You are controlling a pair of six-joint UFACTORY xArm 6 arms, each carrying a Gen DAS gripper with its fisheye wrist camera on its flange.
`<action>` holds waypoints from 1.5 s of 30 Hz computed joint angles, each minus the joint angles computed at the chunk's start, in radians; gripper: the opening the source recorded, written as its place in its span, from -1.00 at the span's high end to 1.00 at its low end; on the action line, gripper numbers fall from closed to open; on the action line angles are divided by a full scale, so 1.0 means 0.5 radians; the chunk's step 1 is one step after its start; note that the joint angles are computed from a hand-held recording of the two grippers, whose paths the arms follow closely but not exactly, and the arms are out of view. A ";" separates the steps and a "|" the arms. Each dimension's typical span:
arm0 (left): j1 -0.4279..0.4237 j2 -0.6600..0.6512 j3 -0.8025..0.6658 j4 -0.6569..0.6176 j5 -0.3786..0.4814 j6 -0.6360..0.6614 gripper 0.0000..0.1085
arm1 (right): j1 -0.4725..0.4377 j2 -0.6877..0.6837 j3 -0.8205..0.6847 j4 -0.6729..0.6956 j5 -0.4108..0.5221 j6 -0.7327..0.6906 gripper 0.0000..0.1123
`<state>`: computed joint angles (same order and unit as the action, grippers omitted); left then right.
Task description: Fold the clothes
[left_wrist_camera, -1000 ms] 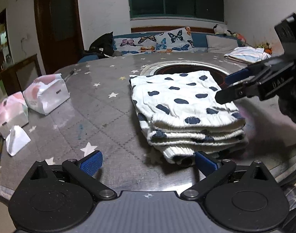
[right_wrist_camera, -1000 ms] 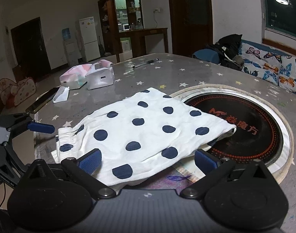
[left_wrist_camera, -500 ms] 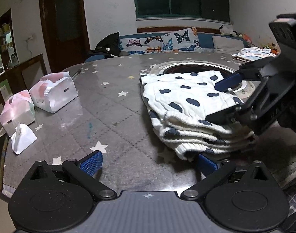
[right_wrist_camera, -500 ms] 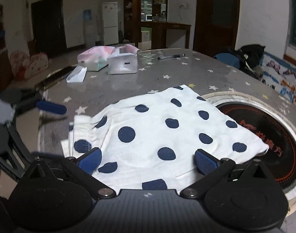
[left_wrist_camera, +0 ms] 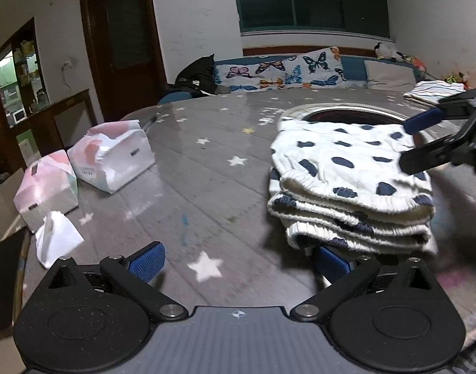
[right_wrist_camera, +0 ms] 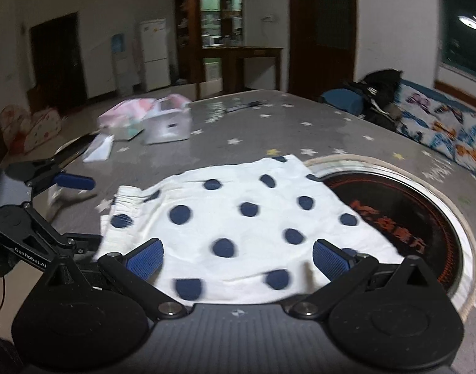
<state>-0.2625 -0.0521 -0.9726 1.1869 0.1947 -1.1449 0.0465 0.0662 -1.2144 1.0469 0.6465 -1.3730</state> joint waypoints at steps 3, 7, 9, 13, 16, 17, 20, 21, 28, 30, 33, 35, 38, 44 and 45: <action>0.028 0.070 -0.082 0.038 0.015 0.015 -0.90 | -0.040 0.067 -0.078 -0.004 -0.020 0.088 -0.83; 0.061 0.174 -0.207 0.054 0.049 0.073 -0.90 | -0.088 0.177 -0.201 -0.011 -0.069 0.188 -0.83; 0.075 0.225 -0.270 0.050 0.059 0.122 -0.90 | -0.116 0.249 -0.284 -0.043 -0.073 0.287 -0.83; 0.091 0.322 -0.388 0.023 0.084 0.211 -0.90 | -0.168 0.392 -0.449 -0.090 -0.016 0.457 -0.83; 0.101 0.387 -0.465 -0.023 0.090 0.278 -0.90 | -0.204 0.490 -0.559 -0.120 0.063 0.572 -0.83; 0.103 0.404 -0.486 -0.030 0.093 0.298 -0.90 | -0.218 0.521 -0.595 -0.124 0.102 0.610 -0.83; 0.108 0.454 -0.545 -0.025 0.089 0.345 -0.90 | -0.268 0.580 -0.663 -0.103 0.230 0.684 -0.83; 0.113 0.470 -0.563 -0.029 0.080 0.361 -0.90 | -0.280 0.589 -0.673 -0.088 0.266 0.691 -0.83; 0.151 0.551 -0.633 -0.132 -0.014 0.507 -0.90 | -0.373 0.557 -0.649 0.045 0.518 0.689 -0.83; 0.160 0.559 -0.635 -0.172 -0.040 0.560 -0.90 | -0.392 0.528 -0.617 0.056 0.557 0.682 -0.83; 0.170 0.565 -0.635 -0.189 -0.073 0.609 -0.90 | -0.416 0.467 -0.543 0.064 0.581 0.666 -0.83; 0.176 0.567 -0.630 -0.212 -0.101 0.646 -0.90 | -0.438 0.431 -0.496 0.093 0.607 0.662 -0.83; 0.186 0.579 -0.626 -0.292 -0.149 0.737 -0.90 | -0.468 0.366 -0.420 0.125 0.635 0.650 -0.83; 0.186 0.591 -0.583 -0.515 -0.328 1.079 -0.87 | -0.505 0.211 -0.252 0.123 0.659 0.620 -0.83; 0.181 0.592 -0.571 -0.587 -0.364 1.178 -0.87 | -0.510 0.184 -0.223 0.115 0.662 0.620 -0.83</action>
<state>-0.1717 0.2439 -1.2581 0.8935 0.0130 -0.5559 -0.2083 0.1581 -1.3258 1.1046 0.9775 -1.0631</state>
